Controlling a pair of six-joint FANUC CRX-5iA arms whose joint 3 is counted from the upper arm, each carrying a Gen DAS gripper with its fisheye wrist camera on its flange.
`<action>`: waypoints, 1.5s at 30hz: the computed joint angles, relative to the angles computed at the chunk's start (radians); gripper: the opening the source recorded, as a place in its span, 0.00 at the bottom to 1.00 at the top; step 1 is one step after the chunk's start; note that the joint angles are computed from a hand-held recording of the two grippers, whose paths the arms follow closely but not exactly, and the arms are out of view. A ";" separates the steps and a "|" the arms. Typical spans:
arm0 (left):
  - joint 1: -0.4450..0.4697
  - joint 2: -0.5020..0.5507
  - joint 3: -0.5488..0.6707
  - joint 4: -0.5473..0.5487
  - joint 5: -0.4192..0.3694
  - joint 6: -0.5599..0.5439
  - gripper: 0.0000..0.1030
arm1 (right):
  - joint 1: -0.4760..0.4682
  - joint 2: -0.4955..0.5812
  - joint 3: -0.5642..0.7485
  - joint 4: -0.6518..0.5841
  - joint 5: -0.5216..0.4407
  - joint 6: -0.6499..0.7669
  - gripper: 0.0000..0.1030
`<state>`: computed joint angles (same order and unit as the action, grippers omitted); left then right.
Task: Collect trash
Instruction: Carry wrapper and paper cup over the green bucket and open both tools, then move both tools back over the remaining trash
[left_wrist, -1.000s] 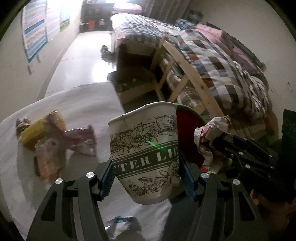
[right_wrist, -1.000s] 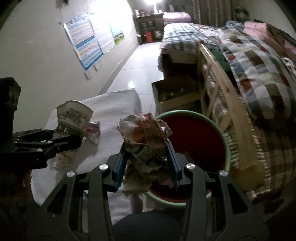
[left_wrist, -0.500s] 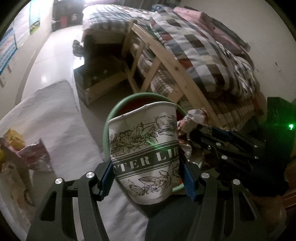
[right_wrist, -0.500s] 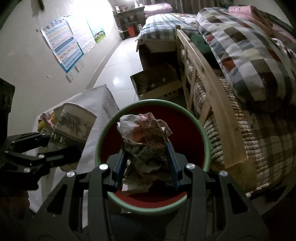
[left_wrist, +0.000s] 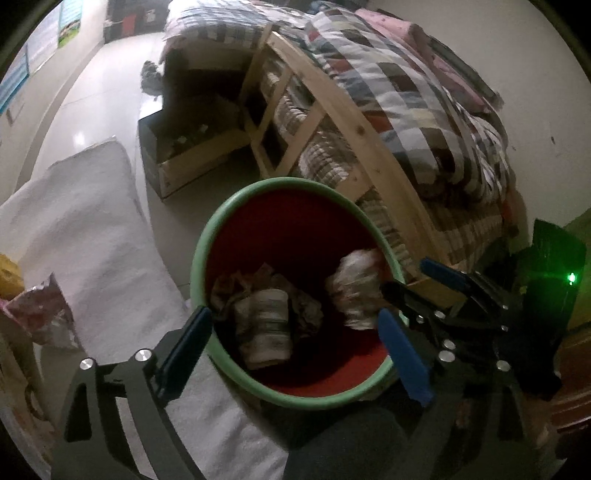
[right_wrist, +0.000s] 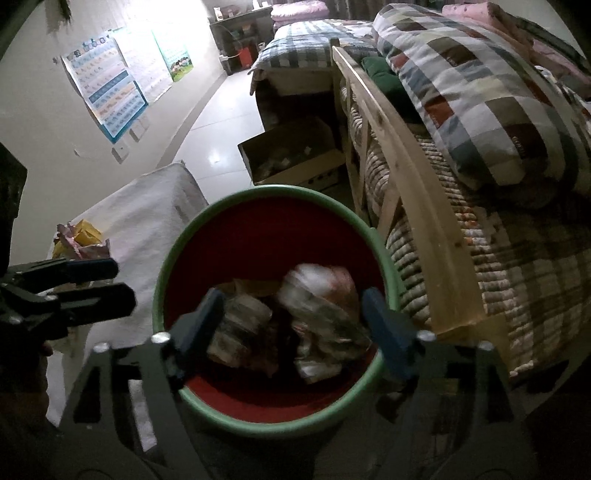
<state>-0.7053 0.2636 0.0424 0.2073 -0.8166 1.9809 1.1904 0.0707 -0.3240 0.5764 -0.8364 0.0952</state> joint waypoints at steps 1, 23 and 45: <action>0.003 -0.005 -0.006 -0.003 0.003 0.008 0.86 | 0.000 -0.001 -0.002 0.002 0.000 -0.003 0.78; 0.024 -0.323 -0.172 -0.318 -0.131 0.291 0.92 | 0.115 0.084 0.170 0.039 -0.082 0.048 0.95; 0.221 -0.811 -0.505 -0.358 -0.255 0.385 0.92 | 0.204 0.369 0.594 -0.030 -0.140 0.279 0.95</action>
<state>-0.4842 -0.5474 -0.4623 -0.1509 -1.0713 2.3660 1.3943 0.4392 0.2697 0.5460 -0.9763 0.3746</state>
